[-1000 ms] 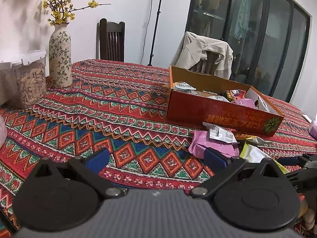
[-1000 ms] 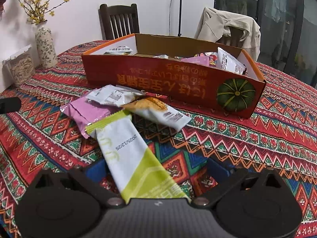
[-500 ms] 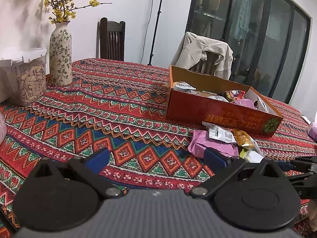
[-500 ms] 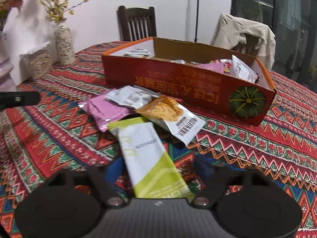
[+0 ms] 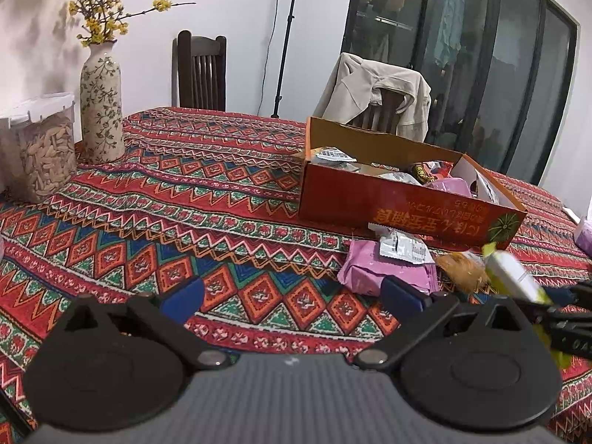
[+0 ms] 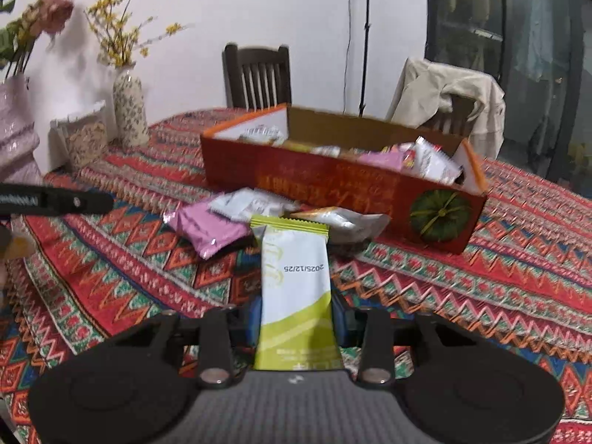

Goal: Organize snacks
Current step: 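Grasp a yellow-green packet with the right tool, then grasp a white packet with the left tool while the right tool holds the yellow-green packet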

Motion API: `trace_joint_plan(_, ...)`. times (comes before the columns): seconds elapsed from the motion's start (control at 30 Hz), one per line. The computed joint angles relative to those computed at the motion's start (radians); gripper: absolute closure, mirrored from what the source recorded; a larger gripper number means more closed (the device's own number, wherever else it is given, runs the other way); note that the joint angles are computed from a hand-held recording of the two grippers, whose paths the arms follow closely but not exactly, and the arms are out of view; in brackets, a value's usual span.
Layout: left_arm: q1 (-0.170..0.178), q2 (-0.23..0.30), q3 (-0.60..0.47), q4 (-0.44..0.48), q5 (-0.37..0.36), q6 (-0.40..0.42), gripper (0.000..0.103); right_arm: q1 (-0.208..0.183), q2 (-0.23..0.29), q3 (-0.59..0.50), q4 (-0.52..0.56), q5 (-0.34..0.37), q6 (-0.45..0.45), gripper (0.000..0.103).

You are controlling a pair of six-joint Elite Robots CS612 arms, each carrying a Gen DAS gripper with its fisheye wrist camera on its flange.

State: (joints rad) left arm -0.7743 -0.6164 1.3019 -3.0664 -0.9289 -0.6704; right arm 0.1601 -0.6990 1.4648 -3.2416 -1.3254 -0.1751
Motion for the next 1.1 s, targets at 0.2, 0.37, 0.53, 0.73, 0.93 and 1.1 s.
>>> trace_joint_plan(0.2, 0.0, 0.018, -0.051, 0.036, 0.002, 0.034, 0.0, -0.012, 0.006, -0.012, -0.052, -0.038, 0.05, 0.067)
trace_joint_plan(0.37, 0.002, 0.046, -0.122, 0.082, -0.003, 0.082, 0.0, -0.018, 0.021, -0.046, -0.063, -0.066, 0.069, 0.067)
trace_joint_plan(0.53, 0.002, 0.083, -0.21, 0.142, -0.016, 0.129, 0.0, -0.021, 0.048, -0.08, -0.085, -0.092, 0.116, 0.067)
trace_joint_plan(0.73, 0.004, 0.141, -0.336, 0.232, -0.039, 0.177, 0.0, -0.029, 0.067, -0.09, -0.112, -0.117, 0.183, 0.067)
trace_joint_plan(0.93, 0.006, 0.207, -0.475, 0.346, -0.048, 0.187, 0.0, -0.032, 0.07, -0.081, -0.135, -0.127, 0.207, 0.067)
trace_joint_plan(1.1, 0.005, 0.246, -0.551, 0.397, -0.038, 0.192, 0.0, -0.029, 0.07, -0.075, -0.15, -0.15, 0.207, 0.067)
